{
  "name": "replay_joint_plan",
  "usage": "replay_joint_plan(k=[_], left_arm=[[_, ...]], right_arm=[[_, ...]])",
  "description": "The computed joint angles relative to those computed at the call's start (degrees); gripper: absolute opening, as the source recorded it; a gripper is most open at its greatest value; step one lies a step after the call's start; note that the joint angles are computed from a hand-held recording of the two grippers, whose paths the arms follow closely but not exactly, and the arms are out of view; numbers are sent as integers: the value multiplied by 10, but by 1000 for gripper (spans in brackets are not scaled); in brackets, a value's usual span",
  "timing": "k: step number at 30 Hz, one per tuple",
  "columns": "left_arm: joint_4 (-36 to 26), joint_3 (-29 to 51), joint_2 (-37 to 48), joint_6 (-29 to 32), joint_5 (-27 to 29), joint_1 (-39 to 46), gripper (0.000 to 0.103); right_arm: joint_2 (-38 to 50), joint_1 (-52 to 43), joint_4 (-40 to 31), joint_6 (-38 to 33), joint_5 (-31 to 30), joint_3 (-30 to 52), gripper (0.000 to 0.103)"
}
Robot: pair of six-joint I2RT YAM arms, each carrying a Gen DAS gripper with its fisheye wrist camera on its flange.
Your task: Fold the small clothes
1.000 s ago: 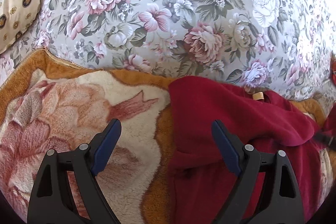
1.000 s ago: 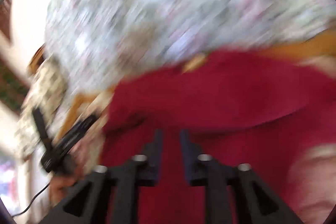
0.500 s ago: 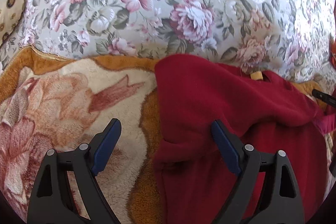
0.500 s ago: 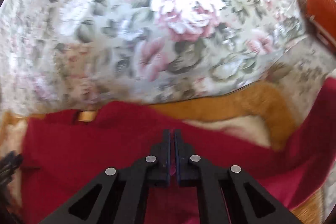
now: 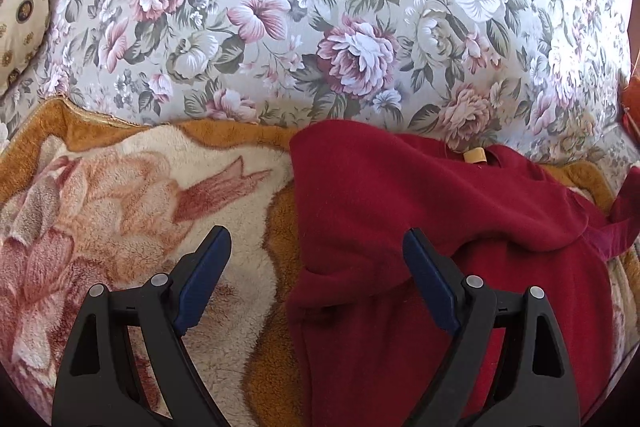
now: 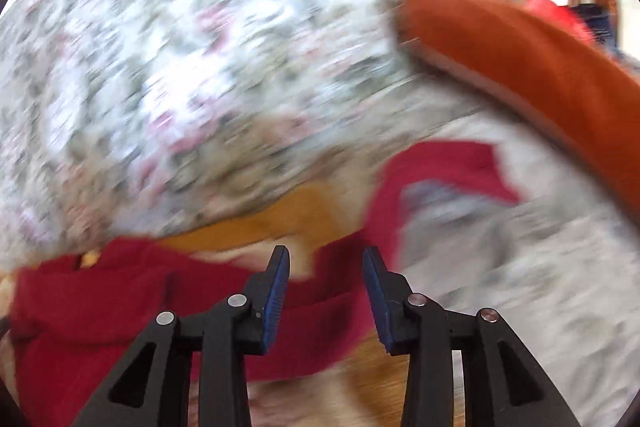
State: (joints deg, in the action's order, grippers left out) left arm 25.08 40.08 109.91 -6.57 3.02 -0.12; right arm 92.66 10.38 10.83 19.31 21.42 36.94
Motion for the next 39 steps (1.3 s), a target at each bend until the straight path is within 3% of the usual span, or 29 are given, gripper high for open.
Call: replay_joint_plan(k=[2, 5, 9, 10, 11, 13, 16, 21, 27, 29, 31, 36, 39], left_arm=[[-4, 4, 4, -3, 2, 2, 88], [-8, 10, 12, -7, 4, 5, 88], [-7, 11, 13, -4, 3, 6, 88], [-7, 11, 13, -3, 2, 7, 88], [-8, 11, 11, -3, 4, 8, 88], [-10, 11, 8, -4, 7, 12, 88], [-10, 7, -4, -11, 19, 22, 88], [-13, 3, -17, -20, 34, 37, 88], [-20, 11, -13, -35, 65, 72, 88], [-20, 12, -9, -38, 75, 84, 88], [-21, 16, -4, -47, 92, 99, 88], [-34, 33, 16, -77, 150, 117, 88], [-45, 41, 21, -82, 170, 113, 88]], right_arm=[[-5, -47, -3, 13, -19, 11, 41], [8, -132, -19, 53, -134, 45, 42], [72, -181, -13, 93, -215, 104, 41], [80, -186, -9, 94, -229, 109, 29], [88, -183, -5, 88, -230, 116, 5], [80, -158, -21, 73, -208, 118, 5], [46, -91, -10, 54, -225, 105, 5], [54, 86, 16, 51, -234, 146, 5], [267, 281, 40, 49, -237, 330, 7], [364, 306, -28, 48, -315, 431, 23], [426, 318, -93, 56, -350, 501, 24], [397, 310, -49, 70, -336, 440, 28], [339, 284, -4, 85, -346, 363, 28]])
